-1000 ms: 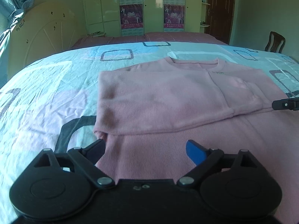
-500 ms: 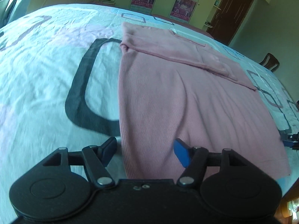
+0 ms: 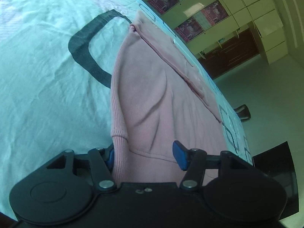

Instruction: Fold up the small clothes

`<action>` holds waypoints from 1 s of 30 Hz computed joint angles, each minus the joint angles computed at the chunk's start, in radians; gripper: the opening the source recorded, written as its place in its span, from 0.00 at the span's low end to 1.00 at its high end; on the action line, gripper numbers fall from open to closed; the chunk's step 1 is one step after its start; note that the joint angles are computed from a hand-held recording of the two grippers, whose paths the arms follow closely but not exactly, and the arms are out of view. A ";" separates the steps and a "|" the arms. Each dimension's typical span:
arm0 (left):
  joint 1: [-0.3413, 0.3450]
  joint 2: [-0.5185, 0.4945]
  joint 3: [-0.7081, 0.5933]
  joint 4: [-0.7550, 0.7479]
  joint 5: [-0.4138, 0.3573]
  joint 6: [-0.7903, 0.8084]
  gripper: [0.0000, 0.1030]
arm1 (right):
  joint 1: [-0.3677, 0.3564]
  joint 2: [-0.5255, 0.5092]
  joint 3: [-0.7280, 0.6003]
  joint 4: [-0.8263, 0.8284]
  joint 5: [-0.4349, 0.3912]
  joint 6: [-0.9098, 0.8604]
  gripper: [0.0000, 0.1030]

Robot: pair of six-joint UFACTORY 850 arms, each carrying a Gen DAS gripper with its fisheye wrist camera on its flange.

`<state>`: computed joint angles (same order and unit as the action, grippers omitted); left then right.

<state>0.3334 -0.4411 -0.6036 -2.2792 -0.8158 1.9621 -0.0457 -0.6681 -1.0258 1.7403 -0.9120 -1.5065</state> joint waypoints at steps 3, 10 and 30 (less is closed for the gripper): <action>-0.024 0.006 -0.004 -0.028 0.049 0.038 0.21 | 0.003 -0.015 -0.033 -0.057 0.022 0.039 0.26; -0.039 0.100 0.088 -0.191 -0.026 0.243 0.04 | -0.049 0.032 0.044 0.088 -0.130 -0.152 0.14; -0.043 0.059 -0.088 -0.206 -0.123 0.032 0.04 | 0.017 -0.015 -0.188 0.178 -0.065 -0.054 0.14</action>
<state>0.2903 -0.3819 -0.6914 -2.4854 -0.9389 1.9945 -0.0290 -0.6827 -1.2134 1.9182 -0.9771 -1.5602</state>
